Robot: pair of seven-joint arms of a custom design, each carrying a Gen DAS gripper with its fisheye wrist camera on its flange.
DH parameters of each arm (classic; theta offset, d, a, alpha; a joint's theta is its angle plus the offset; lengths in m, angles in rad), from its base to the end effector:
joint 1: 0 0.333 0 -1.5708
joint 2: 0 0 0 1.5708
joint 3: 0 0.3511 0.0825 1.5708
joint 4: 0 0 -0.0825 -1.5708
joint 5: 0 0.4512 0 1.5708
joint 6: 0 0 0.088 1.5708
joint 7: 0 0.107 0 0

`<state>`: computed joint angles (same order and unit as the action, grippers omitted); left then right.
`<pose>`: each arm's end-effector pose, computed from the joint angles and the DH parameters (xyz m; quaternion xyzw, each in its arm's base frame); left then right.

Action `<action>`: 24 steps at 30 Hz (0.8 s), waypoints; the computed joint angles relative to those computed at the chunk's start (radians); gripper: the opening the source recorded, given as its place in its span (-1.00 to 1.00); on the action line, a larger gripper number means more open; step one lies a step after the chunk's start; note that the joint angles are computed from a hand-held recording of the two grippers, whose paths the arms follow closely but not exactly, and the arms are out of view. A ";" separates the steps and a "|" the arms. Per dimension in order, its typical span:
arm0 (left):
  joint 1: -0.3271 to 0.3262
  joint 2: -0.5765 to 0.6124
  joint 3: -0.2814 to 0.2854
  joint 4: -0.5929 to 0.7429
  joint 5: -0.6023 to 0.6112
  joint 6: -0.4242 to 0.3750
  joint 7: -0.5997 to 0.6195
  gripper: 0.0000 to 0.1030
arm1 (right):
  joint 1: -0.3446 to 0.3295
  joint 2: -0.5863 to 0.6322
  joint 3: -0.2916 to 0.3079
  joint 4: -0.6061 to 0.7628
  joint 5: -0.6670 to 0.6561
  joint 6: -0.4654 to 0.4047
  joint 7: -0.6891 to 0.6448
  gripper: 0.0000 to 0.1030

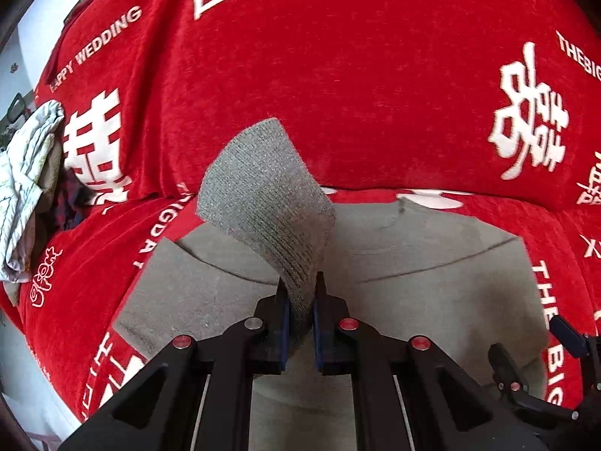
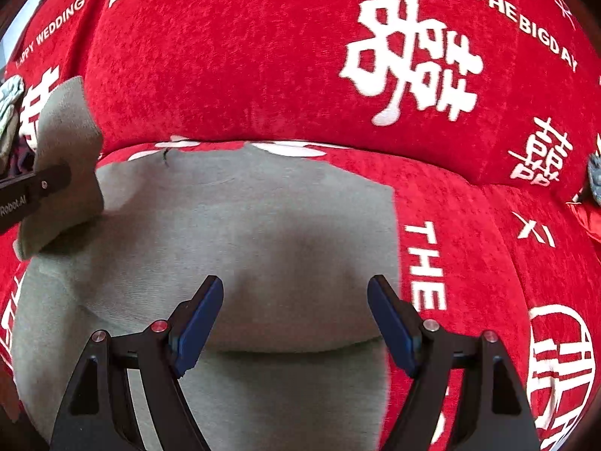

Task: Fold small clothes
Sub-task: 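Lift the sleeve with the left gripper and fold it across the body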

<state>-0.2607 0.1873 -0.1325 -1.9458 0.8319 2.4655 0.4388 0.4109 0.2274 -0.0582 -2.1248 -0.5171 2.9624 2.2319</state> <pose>0.6381 -0.2620 0.4201 -0.7213 0.6093 -0.1483 0.2942 0.6122 0.2623 0.3535 -0.7283 0.6086 -0.1996 0.2437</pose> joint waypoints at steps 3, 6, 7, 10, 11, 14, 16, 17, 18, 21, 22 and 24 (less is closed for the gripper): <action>-0.016 0.014 -0.008 0.025 0.005 -0.014 0.004 -0.79 | -0.016 -0.009 -0.002 -0.012 0.015 0.019 -0.010 0.58; -0.035 0.027 -0.014 0.047 0.012 -0.027 0.009 -0.79 | -0.033 -0.017 0.000 -0.025 0.041 0.036 -0.025 0.58; -0.041 0.029 -0.015 0.052 0.014 -0.030 0.011 -0.79 | -0.036 -0.020 -0.004 -0.030 0.044 0.042 -0.025 0.58; -0.055 0.038 -0.018 0.066 0.011 -0.037 0.021 -0.79 | -0.051 -0.028 -0.002 -0.045 0.069 0.060 -0.045 0.58; -0.059 0.041 -0.018 0.071 0.008 -0.040 0.024 -0.79 | -0.053 -0.029 -0.004 -0.049 0.073 0.064 -0.048 0.58; -0.073 0.056 -0.021 0.090 -0.008 -0.047 0.039 -0.79 | -0.062 -0.038 -0.007 -0.067 0.094 0.079 -0.056 0.58; -0.083 0.064 -0.022 0.101 -0.010 -0.052 0.044 -0.79 | -0.068 -0.041 -0.010 -0.077 0.107 0.090 -0.063 0.58; -0.090 0.069 -0.022 0.108 -0.009 -0.055 0.047 -0.79 | -0.070 -0.043 -0.012 -0.082 0.112 0.095 -0.065 0.58; -0.096 0.076 -0.022 0.116 -0.009 -0.058 0.051 -0.79 | -0.073 -0.044 -0.013 -0.087 0.119 0.099 -0.069 0.58; -0.110 0.092 -0.019 0.130 -0.010 -0.061 0.061 -0.79 | -0.077 -0.048 -0.019 -0.099 0.132 0.111 -0.075 0.58; -0.113 0.103 -0.020 0.139 -0.019 -0.067 0.068 -0.79 | -0.077 -0.049 -0.022 -0.102 0.135 0.113 -0.076 0.58; -0.116 0.113 -0.017 0.143 -0.037 -0.068 0.079 -0.79 | -0.080 -0.049 -0.024 -0.108 0.144 0.119 -0.082 0.58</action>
<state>-0.3767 0.3001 -0.1499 -1.8025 0.7947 2.3980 0.5177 0.3307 0.1789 -0.0821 -2.2330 -0.3733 3.0811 2.1503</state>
